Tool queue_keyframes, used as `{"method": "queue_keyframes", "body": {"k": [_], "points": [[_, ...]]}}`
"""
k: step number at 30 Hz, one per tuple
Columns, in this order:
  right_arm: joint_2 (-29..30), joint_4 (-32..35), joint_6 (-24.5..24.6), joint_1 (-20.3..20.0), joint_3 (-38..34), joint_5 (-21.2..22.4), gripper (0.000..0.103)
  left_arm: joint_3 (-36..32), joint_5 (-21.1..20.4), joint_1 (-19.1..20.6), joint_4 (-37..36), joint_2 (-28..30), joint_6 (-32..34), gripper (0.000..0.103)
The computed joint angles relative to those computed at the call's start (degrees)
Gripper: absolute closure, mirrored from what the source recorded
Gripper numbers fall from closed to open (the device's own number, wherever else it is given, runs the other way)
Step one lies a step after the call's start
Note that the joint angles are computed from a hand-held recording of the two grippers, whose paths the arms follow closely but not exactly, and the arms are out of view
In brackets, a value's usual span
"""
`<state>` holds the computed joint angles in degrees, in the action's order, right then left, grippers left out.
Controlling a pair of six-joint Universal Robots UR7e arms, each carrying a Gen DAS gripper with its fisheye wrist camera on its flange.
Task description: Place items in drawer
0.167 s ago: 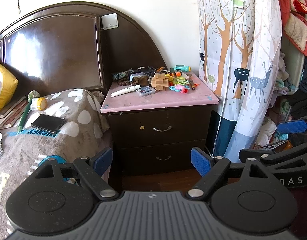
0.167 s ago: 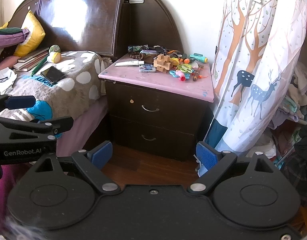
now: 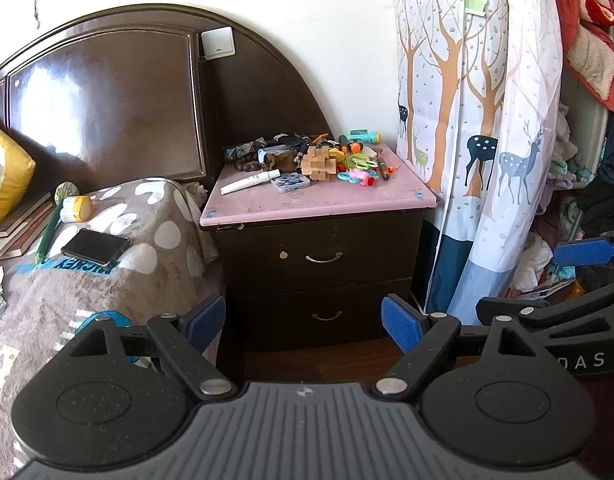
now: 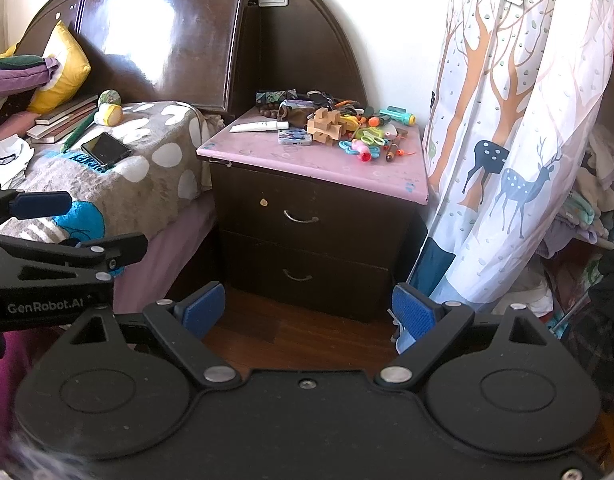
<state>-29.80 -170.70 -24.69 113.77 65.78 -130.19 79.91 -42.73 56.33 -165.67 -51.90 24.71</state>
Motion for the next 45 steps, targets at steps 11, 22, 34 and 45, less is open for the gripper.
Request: {"method": "queue_keyframes", "body": {"k": [11, 22, 34, 45], "points": [[0.1, 0.1, 0.2, 0.0, 0.0, -0.1, 0.011, -0.2, 0.0, 0.0, -0.1, 0.3, 0.3, 0.018], [0.0, 0.2, 0.3, 0.1, 0.2, -0.1, 0.011, -0.1, 0.5, -0.2, 0.3, 0.3, 0.2, 0.018], [0.0, 0.6, 0.5, 0.0, 0.0, 0.0, 0.011, -0.1, 0.6, -0.1, -0.3, 0.5, 0.6, 0.018], [0.9, 1.8, 0.9, 0.0, -1.2, 0.1, 0.011, -0.8, 0.8, 0.3, 0.0, 0.9, 0.4, 0.018]]}}
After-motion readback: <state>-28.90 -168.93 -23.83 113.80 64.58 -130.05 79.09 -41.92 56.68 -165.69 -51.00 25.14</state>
